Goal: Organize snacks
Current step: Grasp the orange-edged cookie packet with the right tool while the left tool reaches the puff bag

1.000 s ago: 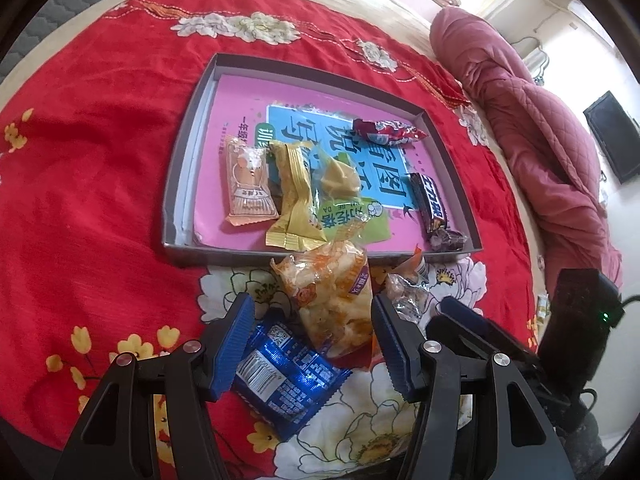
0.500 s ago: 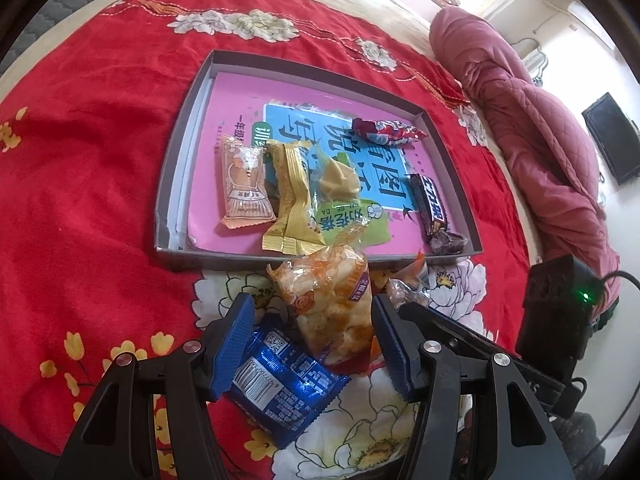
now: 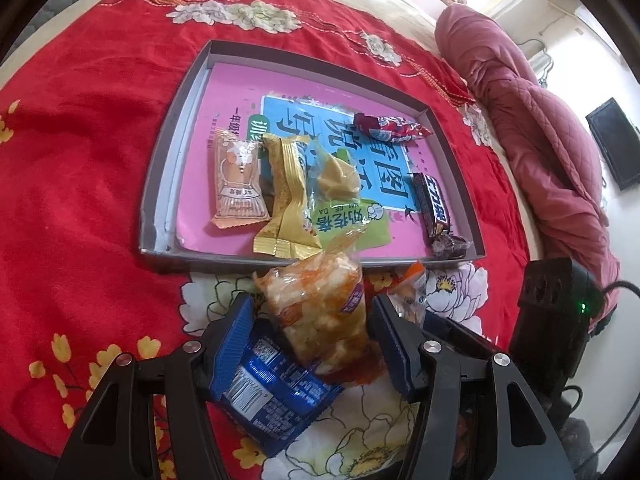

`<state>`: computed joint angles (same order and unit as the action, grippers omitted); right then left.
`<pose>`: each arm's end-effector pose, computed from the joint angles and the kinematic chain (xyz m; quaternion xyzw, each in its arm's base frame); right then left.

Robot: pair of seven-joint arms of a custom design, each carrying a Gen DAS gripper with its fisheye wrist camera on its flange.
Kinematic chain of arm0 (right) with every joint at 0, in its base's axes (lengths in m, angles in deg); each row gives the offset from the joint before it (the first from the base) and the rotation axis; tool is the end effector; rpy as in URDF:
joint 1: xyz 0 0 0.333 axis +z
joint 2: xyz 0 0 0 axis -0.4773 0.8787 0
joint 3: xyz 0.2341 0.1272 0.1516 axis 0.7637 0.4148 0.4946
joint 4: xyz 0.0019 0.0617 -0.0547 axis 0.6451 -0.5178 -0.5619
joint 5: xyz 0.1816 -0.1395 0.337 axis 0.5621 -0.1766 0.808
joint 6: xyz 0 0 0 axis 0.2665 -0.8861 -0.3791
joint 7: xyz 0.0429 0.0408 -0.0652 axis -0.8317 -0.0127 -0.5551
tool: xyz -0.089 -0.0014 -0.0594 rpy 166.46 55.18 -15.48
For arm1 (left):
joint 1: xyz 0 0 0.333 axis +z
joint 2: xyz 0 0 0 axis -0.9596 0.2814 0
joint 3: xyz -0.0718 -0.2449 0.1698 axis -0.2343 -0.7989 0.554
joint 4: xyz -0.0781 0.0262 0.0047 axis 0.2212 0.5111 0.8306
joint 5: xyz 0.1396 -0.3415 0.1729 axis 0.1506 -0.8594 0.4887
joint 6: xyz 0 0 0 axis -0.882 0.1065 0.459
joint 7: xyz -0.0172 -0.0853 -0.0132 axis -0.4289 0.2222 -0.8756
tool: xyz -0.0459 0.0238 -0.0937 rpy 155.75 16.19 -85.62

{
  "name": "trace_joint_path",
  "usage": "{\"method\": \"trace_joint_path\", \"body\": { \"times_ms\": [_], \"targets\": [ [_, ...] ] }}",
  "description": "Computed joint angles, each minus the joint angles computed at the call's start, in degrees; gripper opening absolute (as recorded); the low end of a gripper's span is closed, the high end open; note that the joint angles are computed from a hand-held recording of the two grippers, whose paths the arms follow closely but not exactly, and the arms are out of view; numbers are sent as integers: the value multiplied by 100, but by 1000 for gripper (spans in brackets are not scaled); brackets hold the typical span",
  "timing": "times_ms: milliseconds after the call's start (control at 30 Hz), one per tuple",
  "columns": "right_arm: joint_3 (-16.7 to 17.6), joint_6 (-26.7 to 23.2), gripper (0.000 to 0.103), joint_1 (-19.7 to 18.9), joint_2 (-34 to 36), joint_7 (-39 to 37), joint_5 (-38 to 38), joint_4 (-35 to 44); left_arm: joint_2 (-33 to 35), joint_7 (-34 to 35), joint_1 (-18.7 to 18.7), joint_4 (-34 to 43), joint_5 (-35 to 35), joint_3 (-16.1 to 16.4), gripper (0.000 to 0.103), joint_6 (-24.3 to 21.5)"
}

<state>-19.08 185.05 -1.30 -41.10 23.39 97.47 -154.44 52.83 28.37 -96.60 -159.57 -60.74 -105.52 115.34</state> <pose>0.4635 0.4395 0.3199 -0.7418 0.5428 0.1668 0.3567 0.3881 -0.3733 0.3762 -0.8041 0.5355 -0.2578 0.0121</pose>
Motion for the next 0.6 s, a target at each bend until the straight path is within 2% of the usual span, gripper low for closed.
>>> {"method": "trace_joint_path", "body": {
  "times_ms": [33,67,333,433,467,500,600],
  "targets": [
    [20,12,66,-19,-5,-69,55,-8,36,17,-1,34,-8,1,63,-4],
    [56,11,65,-56,3,-203,169,-1,81,37,-6,78,-20,5,63,-18],
    [51,55,64,-58,-184,-1094,922,-177,334,7,-73,325,10,86,63,-125],
    [-15,52,63,-32,-384,-1403,1353,-380,357,-20,-77,211,-202,121,63,180],
    [-56,96,56,4,-429,-1505,1477,-416,363,12,-76,139,-366,130,63,365],
    [-89,121,56,21,-493,-1679,1657,-461,367,-56,-74,105,-358,138,63,454],
    [-231,295,55,146,-631,-2023,1972,-540,407,-222,-86,136,-187,147,62,436]
  ]
}}
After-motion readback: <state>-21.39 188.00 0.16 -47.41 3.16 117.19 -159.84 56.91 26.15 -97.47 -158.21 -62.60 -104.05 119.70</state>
